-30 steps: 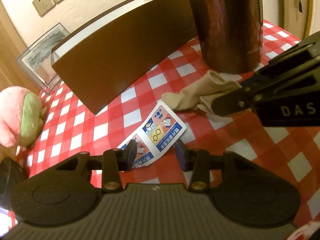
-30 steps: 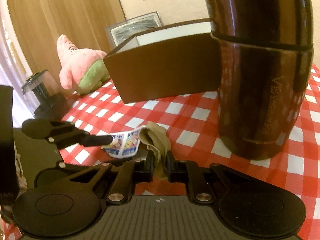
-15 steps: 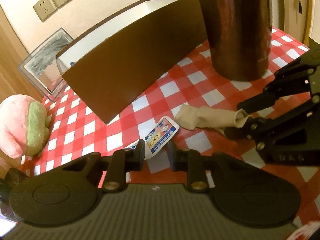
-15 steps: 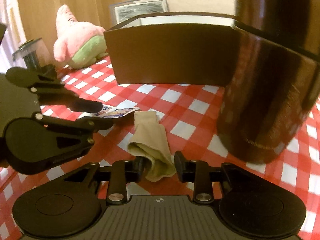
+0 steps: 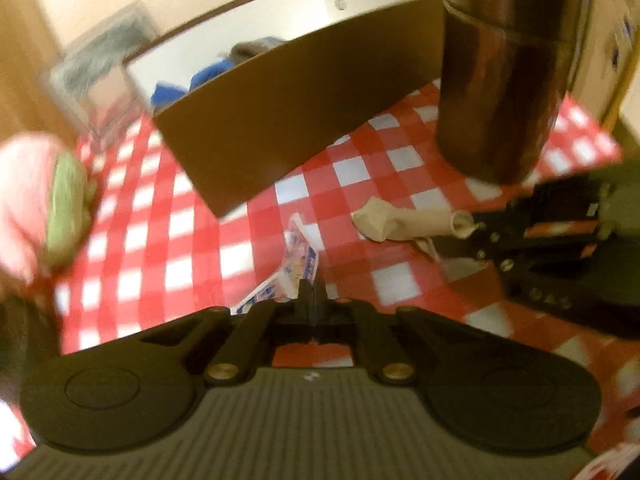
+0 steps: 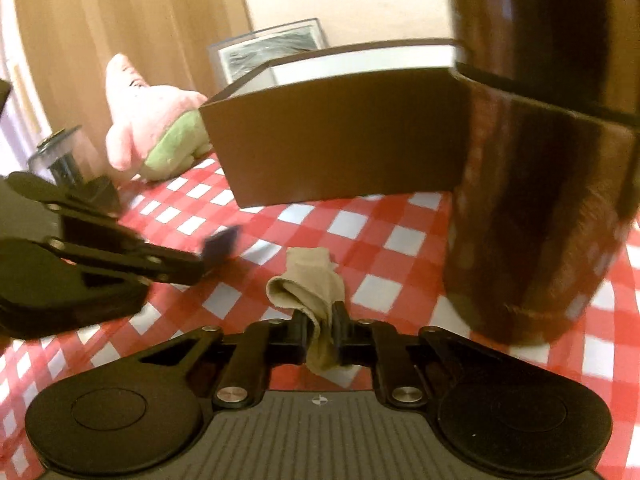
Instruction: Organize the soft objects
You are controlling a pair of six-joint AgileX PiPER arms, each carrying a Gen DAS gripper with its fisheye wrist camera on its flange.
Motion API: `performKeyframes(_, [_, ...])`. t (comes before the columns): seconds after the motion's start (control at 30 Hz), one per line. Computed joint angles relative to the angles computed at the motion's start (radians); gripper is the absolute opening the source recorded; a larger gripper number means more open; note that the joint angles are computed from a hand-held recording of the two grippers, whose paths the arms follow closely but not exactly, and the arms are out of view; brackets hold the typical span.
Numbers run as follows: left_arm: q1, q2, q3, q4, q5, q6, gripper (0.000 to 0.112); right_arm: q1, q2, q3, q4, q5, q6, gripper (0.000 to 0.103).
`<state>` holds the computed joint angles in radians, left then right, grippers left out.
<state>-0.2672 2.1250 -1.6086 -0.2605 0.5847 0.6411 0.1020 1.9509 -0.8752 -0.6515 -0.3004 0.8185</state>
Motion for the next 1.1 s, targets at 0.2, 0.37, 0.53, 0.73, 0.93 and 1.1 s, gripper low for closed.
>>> performKeyframes(0.2, [0.137, 0.04, -0.201, -0.271, 0.401, -0.155, 0.002, -0.045, -0.077, 0.086, -0.13, -0.026, 0.186, 0.012])
performKeyframes(0.37, [0.096, 0.034, -0.147, -0.141, 0.268, -0.207, 0.008, -0.05, -0.099, 0.113, -0.135, 0.01, 0.225, 0.013])
performKeyframes(0.53, [0.08, 0.051, -0.119, -0.132, 0.217, -0.172, 0.022, -0.016, -0.091, 0.093, -0.122, 0.074, 0.196, 0.031])
performKeyframes(0.73, [0.122, 0.002, -0.039, -0.204, 0.26, -0.031, 0.031, 0.014, -0.127, 0.128, -0.023, 0.129, 0.044, 0.052])
performKeyframes(0.93, [0.108, 0.004, 0.0, -0.199, 0.27, -0.028, 0.039, 0.016, -0.186, 0.193, -0.044, 0.127, 0.065, 0.057])
performKeyframes(1.1, [0.068, 0.004, 0.043, -0.164, 0.207, -0.069, 0.042, 0.025, -0.194, 0.204, -0.052, 0.147, 0.099, 0.057])
